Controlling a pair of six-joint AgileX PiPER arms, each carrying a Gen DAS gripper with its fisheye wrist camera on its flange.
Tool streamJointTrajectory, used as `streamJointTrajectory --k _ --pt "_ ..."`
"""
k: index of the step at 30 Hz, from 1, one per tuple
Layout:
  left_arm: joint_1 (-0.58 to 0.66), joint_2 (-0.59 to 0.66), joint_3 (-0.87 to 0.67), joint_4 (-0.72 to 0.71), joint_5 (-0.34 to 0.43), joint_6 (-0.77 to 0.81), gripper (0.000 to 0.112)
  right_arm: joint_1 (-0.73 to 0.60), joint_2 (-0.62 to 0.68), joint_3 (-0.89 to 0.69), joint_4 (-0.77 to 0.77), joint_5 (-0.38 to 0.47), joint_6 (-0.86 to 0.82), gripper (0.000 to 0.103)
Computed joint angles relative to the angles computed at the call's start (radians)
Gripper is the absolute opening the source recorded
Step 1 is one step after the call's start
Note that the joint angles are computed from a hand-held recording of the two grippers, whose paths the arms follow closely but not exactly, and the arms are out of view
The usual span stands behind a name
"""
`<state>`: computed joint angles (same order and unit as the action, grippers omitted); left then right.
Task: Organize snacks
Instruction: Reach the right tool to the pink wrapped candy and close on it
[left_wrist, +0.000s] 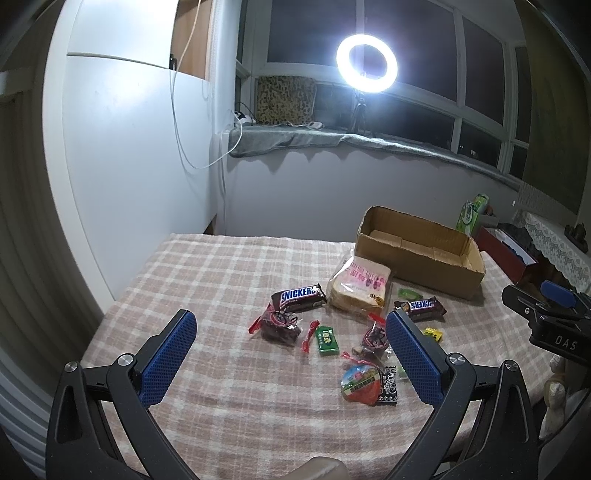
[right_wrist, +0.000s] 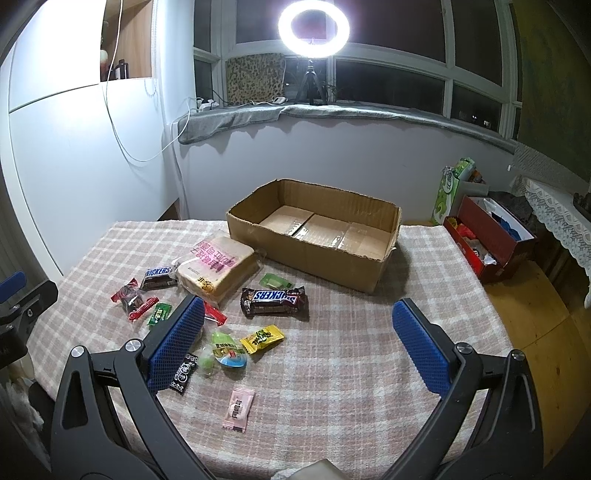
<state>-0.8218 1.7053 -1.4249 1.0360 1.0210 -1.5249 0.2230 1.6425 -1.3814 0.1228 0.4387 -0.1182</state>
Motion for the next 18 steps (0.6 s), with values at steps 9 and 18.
streamJointTrajectory --k 9,18 --pt "0.045 -0.03 0.07 -0.028 -0.05 -0.016 0.101 -0.039 0.036 -0.011 0.129 0.035 -0.146 0.103" --pt "0.094 -0.044 0.145 -0.092 -0.163 -0.008 0.084 -0.064 0.102 -0.035 0.213 0.141 -0.266 0.089"
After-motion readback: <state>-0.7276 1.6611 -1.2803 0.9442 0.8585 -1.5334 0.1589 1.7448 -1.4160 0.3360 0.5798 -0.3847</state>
